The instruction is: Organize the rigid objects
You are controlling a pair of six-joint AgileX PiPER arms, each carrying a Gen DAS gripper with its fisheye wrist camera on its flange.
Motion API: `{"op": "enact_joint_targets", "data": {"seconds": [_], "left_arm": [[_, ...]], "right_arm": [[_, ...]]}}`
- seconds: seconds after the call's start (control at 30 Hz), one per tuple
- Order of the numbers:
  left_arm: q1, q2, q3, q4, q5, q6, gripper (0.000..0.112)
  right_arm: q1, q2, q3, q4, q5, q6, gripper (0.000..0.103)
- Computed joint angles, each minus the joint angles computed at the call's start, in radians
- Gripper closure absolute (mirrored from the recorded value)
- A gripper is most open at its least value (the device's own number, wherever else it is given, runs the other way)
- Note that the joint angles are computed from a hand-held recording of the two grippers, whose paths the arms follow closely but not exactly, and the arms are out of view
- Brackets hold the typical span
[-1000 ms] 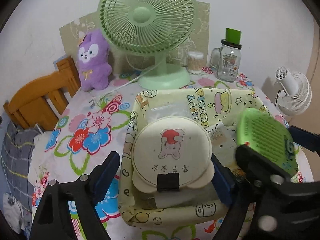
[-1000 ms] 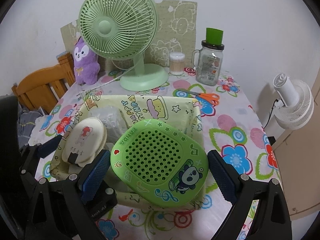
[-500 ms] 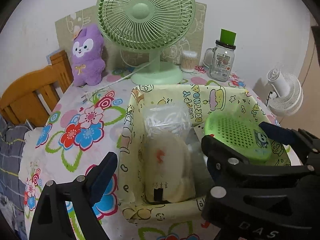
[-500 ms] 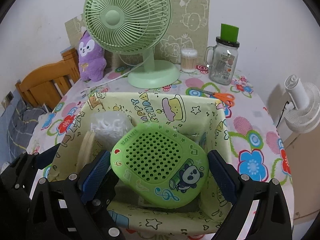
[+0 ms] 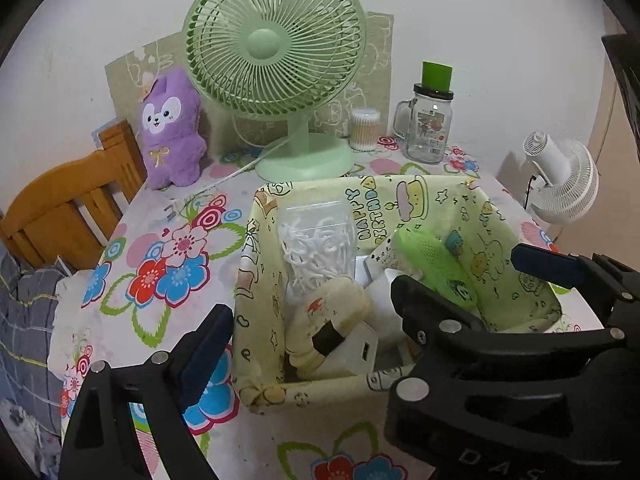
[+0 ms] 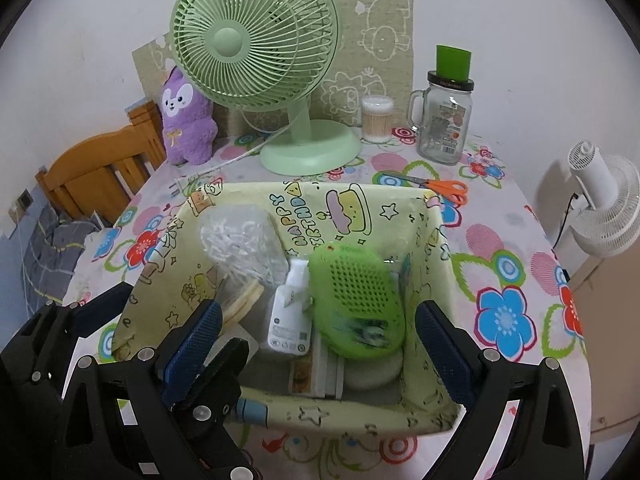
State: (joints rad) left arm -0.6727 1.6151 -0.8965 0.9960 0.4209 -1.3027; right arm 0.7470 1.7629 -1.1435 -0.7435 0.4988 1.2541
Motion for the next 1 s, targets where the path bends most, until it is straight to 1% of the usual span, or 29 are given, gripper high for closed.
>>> {"op": "enact_joint_targets", "data": {"seconds": [0.37,0.63,1.0], "left_arm": [[-0.075,-0.079,0.046,0.005,0.039,-0.028,0.014],[-0.153,-0.138,0.082,0.019,0.099,-0.075,0.013],[-0.260,-0.225,0.123,0.010,0.195,-0.127,0.013]], "right_arm": [[0.057,-0.106,0.084,-0.065,0.065,0.110,0.005],[0.118,-0.178,0.142,-0.111,0.125,0.187,0.005],[0.225,-0.284,0.213,-0.165,0.239,0.291,0.005]]}}
